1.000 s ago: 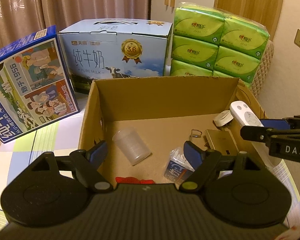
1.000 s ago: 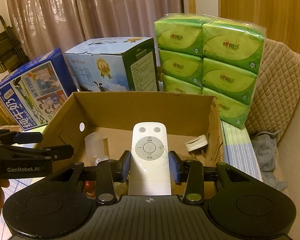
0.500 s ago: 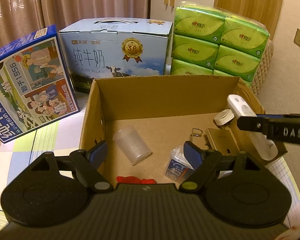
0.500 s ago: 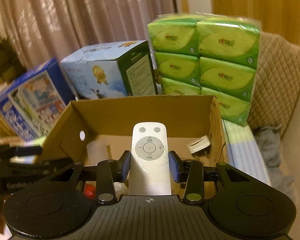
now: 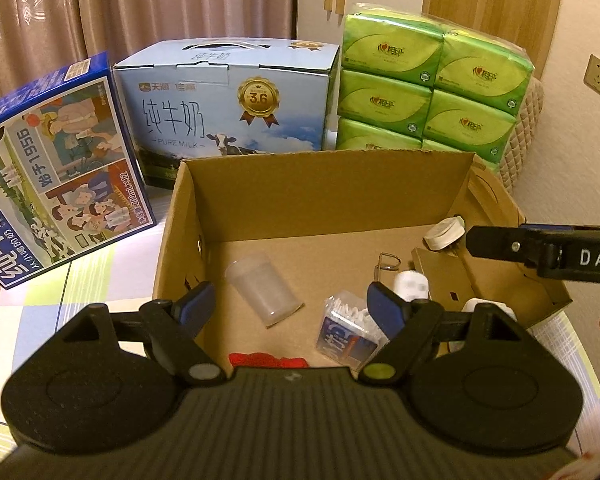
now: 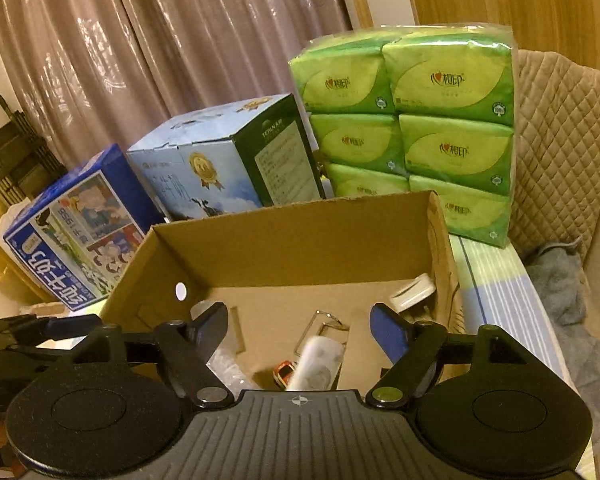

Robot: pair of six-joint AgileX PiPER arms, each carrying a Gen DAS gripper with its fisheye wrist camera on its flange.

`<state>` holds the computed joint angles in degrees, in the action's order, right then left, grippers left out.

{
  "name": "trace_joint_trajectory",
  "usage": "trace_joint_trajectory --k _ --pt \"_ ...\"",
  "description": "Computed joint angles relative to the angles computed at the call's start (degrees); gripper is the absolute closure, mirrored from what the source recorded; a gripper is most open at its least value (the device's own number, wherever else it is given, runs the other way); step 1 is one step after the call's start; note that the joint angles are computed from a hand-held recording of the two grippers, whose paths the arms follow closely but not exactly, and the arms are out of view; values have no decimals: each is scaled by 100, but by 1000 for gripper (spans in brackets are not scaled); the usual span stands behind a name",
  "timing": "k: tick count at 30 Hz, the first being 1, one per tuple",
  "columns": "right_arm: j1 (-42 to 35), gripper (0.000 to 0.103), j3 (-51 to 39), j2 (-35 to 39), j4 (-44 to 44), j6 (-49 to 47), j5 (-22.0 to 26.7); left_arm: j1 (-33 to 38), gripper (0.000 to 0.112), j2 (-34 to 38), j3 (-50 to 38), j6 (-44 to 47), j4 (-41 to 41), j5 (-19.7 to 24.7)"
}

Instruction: Organize rigid objects

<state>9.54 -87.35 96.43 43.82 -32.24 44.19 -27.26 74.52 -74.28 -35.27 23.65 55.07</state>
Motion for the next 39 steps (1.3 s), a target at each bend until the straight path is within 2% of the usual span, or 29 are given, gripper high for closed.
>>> trace_joint_trajectory --k 12,23,25,27,29,39 --pt "9 28 64 -52 -285 105 6 -40 33 -40 14 -62 95 33" --pt "-10 28 -72 16 -745 456 326 -161 30 -116 129 -418 386 168" --pt "-52 25 -34 -22 -734 459 358 -176 29 -146 138 -491 429 201" --pt "-89 16 26 -82 -713 441 333 -215 22 -177 136 -569 489 248" --pt "-123 12 51 -139 -724 457 358 -262 21 -235 138 -635 517 276" --pt "-300 10 243 -559 -829 465 704 -770 13 -556 95 -941 682 687"
